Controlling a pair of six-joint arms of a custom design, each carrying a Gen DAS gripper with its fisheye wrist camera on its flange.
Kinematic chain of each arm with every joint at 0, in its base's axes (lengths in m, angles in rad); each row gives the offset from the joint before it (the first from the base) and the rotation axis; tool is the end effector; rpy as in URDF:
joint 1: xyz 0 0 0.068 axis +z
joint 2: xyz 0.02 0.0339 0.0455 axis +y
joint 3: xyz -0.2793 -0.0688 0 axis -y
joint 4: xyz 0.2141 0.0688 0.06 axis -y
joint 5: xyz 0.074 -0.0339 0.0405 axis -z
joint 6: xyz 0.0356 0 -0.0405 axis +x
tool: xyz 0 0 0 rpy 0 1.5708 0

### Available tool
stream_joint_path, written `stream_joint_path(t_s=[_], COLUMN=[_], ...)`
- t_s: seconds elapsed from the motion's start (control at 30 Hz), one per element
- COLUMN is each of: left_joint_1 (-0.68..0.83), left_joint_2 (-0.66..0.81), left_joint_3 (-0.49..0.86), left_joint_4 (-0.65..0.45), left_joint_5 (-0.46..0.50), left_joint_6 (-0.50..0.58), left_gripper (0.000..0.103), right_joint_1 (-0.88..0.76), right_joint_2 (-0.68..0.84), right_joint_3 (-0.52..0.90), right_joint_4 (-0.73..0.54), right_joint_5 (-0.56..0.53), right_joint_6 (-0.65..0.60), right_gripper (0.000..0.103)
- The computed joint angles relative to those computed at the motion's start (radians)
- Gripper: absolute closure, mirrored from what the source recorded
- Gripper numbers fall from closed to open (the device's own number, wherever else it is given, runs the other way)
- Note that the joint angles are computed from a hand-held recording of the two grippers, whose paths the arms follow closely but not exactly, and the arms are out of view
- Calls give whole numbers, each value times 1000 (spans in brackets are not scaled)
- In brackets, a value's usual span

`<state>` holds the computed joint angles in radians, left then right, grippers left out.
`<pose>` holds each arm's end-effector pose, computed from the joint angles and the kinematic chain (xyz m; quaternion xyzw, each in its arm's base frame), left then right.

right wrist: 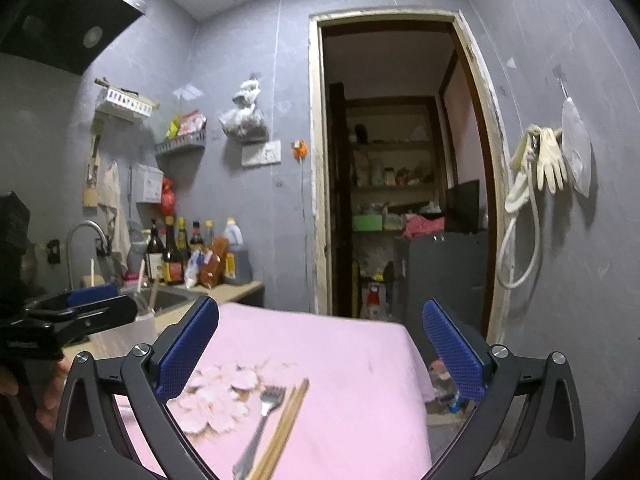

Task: Organize utensils
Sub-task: 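Move left tool back toward the spoon while right tool moves toward the fork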

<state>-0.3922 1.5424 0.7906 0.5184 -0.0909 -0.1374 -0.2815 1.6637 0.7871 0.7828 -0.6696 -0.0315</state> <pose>0.2932 -0.1178 0.2650 0.0716 0.7810 -0.1277 0.6071 0.3236 -0.0706 0.2559 -0.1324 0.7206 0.1409 0.6659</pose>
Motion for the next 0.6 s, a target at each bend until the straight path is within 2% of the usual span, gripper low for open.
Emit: stream_joint_path(t_s=[0.47,0.53,0.6], left_joint_1=[-48,-42,-31], left_joint_2=[96,99,94], left_joint_3=[38,41,39], left_joint_4=[-146,-177,-205], left_joint_5=[-48,-45,-36], left_joint_6=[-13,-26,-37], left_gripper=[5,5,5], right_joint_1=[9,12,19], right_joint_2=[102,115,133], right_joint_3=[146,170,206], right_joint_4=[-341,-392,-466], right_joint_5=[20,23,25], right_joint_6=[-160,-182,-211], right_gripper=[0,3,12])
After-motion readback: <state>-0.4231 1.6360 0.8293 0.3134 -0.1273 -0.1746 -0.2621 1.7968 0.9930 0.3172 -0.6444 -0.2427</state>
